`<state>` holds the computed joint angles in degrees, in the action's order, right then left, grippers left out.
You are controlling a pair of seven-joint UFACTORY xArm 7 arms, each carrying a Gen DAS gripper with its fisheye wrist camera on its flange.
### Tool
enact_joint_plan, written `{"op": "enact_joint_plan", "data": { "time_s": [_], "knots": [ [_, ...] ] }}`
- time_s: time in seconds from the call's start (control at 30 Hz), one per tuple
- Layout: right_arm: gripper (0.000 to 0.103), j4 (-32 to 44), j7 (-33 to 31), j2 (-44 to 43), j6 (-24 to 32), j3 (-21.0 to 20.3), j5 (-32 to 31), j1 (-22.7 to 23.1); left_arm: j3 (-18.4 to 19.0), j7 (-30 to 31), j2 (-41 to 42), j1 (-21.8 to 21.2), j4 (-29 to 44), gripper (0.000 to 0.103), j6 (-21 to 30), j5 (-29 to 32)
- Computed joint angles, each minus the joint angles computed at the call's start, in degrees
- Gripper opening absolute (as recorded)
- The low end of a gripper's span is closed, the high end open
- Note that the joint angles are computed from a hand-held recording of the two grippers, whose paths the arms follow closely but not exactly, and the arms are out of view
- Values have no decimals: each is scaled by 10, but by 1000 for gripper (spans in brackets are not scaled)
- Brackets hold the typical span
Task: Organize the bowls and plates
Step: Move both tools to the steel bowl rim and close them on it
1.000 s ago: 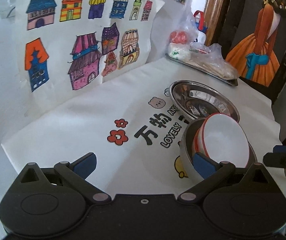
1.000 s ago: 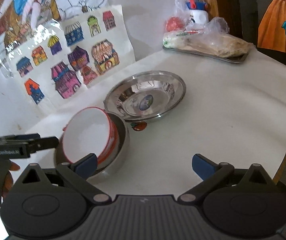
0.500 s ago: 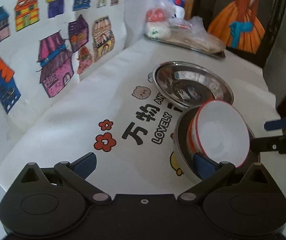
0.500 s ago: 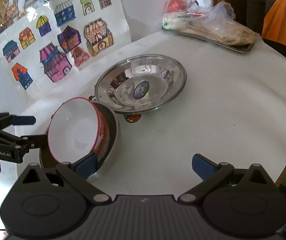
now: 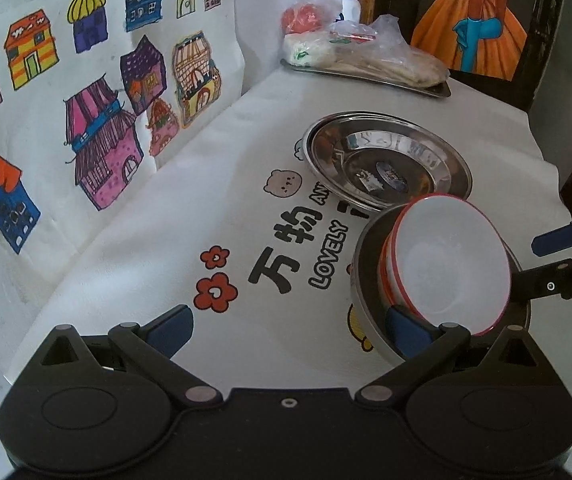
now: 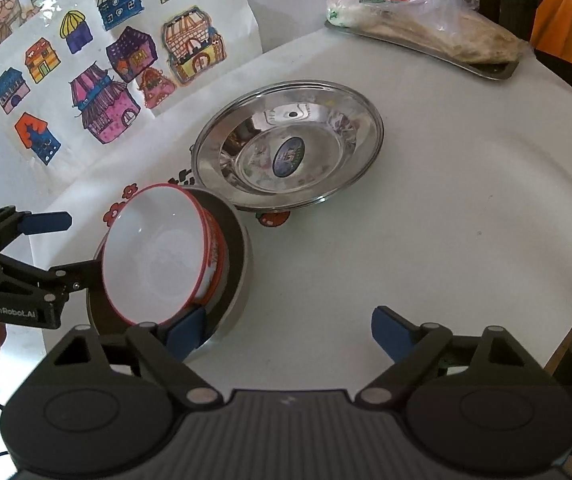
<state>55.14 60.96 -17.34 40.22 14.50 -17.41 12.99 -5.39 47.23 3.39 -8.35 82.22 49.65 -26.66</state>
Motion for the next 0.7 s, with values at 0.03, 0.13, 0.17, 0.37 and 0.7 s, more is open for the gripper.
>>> {"op": "enact_joint_plan", "data": {
  "time_s": [0.03,0.13,0.17,0.37,0.7],
  "knots": [
    [91,-3,1,-2,-5,-1,3,1,0,-2,1,-1,0,102,-1,2],
    [83,-10,-2,-7,-18,-6,20,4,-1,0,2,-1,3,99,0,2],
    [82,-9,-3,-7,-18,-6,24,5,-1,2,2,-1,5,97,3,2],
    [61,7,-7,1,-14,-4,40,9,-2,0,6,-1,23,78,34,-2],
    [48,-3,2,-1,-43,-3,46,10,-3,-14,14,6,43,35,87,-38]
  ]
}}
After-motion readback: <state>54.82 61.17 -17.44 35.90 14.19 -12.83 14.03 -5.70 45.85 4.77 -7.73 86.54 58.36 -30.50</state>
